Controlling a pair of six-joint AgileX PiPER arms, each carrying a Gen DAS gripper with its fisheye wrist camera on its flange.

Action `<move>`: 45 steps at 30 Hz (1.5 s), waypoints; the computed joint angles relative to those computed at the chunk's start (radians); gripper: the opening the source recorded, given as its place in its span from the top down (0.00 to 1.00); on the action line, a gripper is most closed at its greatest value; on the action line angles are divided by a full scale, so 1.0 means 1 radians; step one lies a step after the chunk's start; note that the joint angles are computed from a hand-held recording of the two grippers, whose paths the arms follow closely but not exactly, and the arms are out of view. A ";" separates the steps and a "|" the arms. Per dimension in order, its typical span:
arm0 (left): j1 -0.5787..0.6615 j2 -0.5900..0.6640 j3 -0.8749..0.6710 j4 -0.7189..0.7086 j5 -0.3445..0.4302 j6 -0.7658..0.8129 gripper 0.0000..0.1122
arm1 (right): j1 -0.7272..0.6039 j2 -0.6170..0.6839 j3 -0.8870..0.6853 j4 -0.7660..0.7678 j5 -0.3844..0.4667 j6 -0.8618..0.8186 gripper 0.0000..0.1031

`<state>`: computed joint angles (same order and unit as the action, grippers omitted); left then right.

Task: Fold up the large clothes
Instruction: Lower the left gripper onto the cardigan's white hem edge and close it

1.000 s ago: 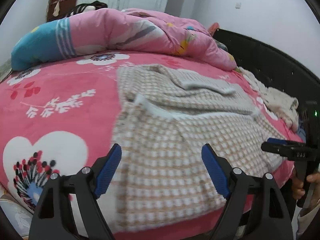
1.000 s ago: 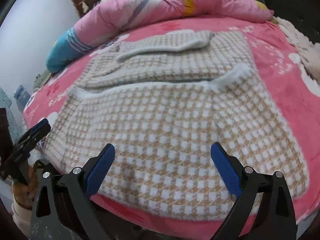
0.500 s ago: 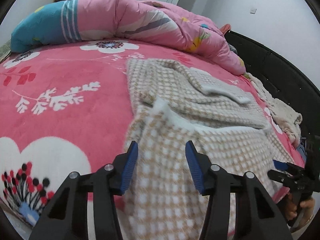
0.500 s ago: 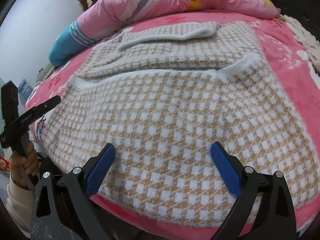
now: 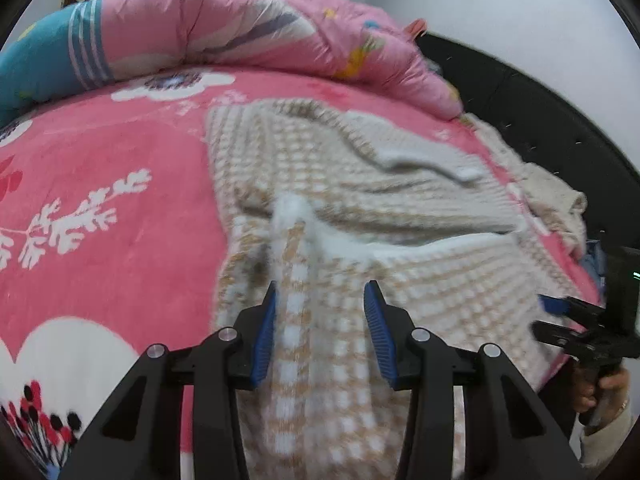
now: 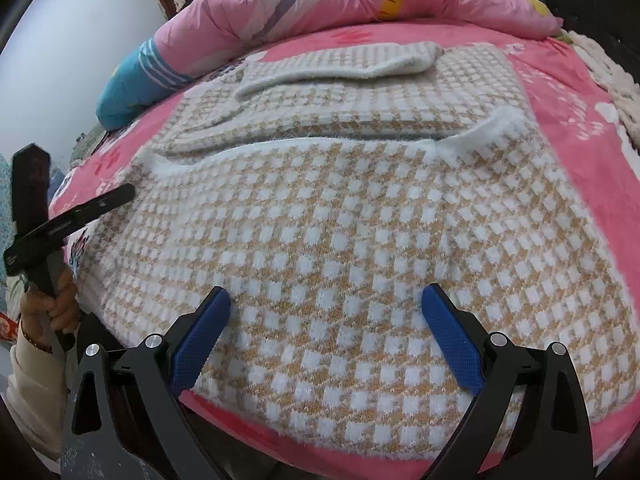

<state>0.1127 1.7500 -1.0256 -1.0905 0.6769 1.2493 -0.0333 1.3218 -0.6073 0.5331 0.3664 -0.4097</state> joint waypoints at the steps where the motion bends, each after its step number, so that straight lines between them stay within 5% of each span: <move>1: -0.004 0.032 -0.038 0.044 0.004 -0.065 0.63 | 0.007 0.008 -0.005 -0.006 -0.006 0.011 0.10; 4: 0.012 0.065 -0.089 0.061 0.056 -0.124 0.63 | 0.013 0.009 -0.008 -0.025 -0.006 0.034 0.10; 9: 0.062 0.056 -0.084 -0.070 0.244 0.032 0.64 | 0.010 0.011 -0.010 -0.023 -0.005 0.027 0.10; 14: -0.046 0.079 -0.131 0.177 0.041 -0.229 0.65 | 0.010 0.013 -0.013 -0.023 -0.005 0.026 0.10; 18: -0.027 0.083 -0.140 0.134 0.082 -0.216 0.66 | 0.006 0.012 -0.010 -0.015 -0.004 0.014 0.10; 22: 0.026 0.063 -0.108 -0.004 0.215 -0.049 0.66 | 0.009 0.011 -0.009 -0.019 -0.006 0.021 0.10; 26: -0.088 0.043 -0.096 0.237 -0.016 -0.236 0.66 | 0.011 0.010 -0.009 -0.024 -0.007 0.029 0.10; 39: -0.164 -0.027 0.005 0.319 -0.210 -0.318 0.65 | -0.034 -0.053 0.006 -0.007 0.034 -0.003 0.14; 45: -0.219 -0.054 0.037 0.444 -0.299 -0.456 0.65 | -0.334 -0.186 0.027 0.243 0.200 -0.332 0.24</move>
